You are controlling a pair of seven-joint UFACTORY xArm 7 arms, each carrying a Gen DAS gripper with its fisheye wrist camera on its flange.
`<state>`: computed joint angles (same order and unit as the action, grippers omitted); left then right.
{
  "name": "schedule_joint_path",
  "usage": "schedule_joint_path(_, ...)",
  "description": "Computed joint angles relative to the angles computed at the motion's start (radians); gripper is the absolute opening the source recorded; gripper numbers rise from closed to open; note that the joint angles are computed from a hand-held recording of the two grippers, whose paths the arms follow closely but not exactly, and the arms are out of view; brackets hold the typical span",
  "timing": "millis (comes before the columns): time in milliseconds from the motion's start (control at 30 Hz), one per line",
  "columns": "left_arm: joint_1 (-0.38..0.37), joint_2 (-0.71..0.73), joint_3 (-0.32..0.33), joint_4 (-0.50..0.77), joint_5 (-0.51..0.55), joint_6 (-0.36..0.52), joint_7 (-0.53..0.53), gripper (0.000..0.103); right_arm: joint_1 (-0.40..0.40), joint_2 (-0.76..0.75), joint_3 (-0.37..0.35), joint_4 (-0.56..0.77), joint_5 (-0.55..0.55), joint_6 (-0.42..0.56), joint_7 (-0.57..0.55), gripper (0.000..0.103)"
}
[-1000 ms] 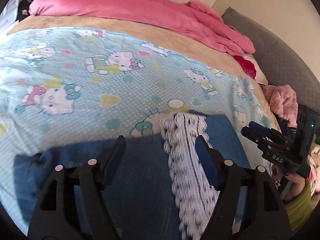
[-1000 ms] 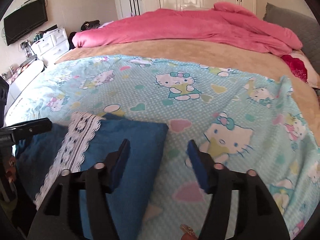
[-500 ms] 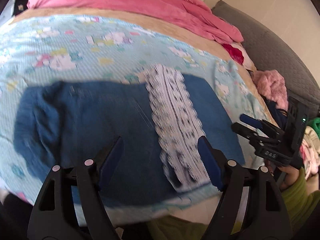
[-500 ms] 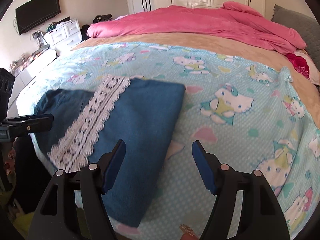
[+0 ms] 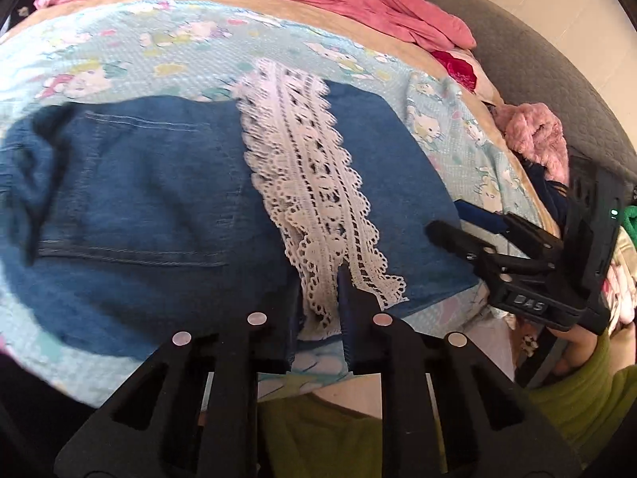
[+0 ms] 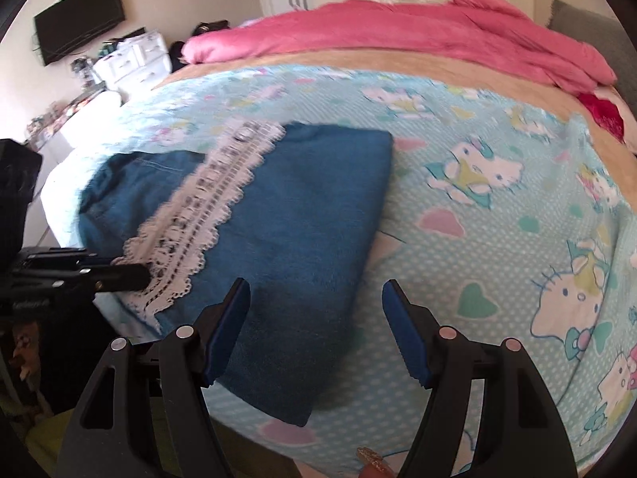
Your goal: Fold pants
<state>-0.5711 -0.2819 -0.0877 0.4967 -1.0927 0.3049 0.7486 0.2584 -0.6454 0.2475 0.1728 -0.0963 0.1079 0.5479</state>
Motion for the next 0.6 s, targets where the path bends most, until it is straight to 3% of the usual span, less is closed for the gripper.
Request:
schedule_joint_path(67,0.019,-0.015,-0.012,-0.021,0.066,-0.007,-0.04,0.012,-0.028,-0.018,0.044,0.005,-0.016,0.0,0.019,0.068)
schedule_joint_path(167,0.01,0.001,-0.004,-0.023,0.08,-0.009,-0.059,0.023,-0.039,-0.009,0.066,0.019,-0.031,-0.018,0.035,0.068)
schedule_joint_path(267,-0.001,0.004,-0.007,-0.023,0.097,-0.034,-0.06,0.028,-0.04,0.01,0.074,0.032,-0.045,-0.032,0.034,0.068)
schedule_joint_path(400,-0.021,0.007,0.003,-0.03,0.117,-0.06,-0.064,0.03,-0.076,0.065,0.119,0.07,-0.077,0.056,0.049,0.068)
schedule_joint_path(600,-0.03,0.007,0.014,-0.029,0.111,-0.061,-0.056,0.032,-0.039,0.09,0.061,0.057,-0.075,0.049,0.055,0.068)
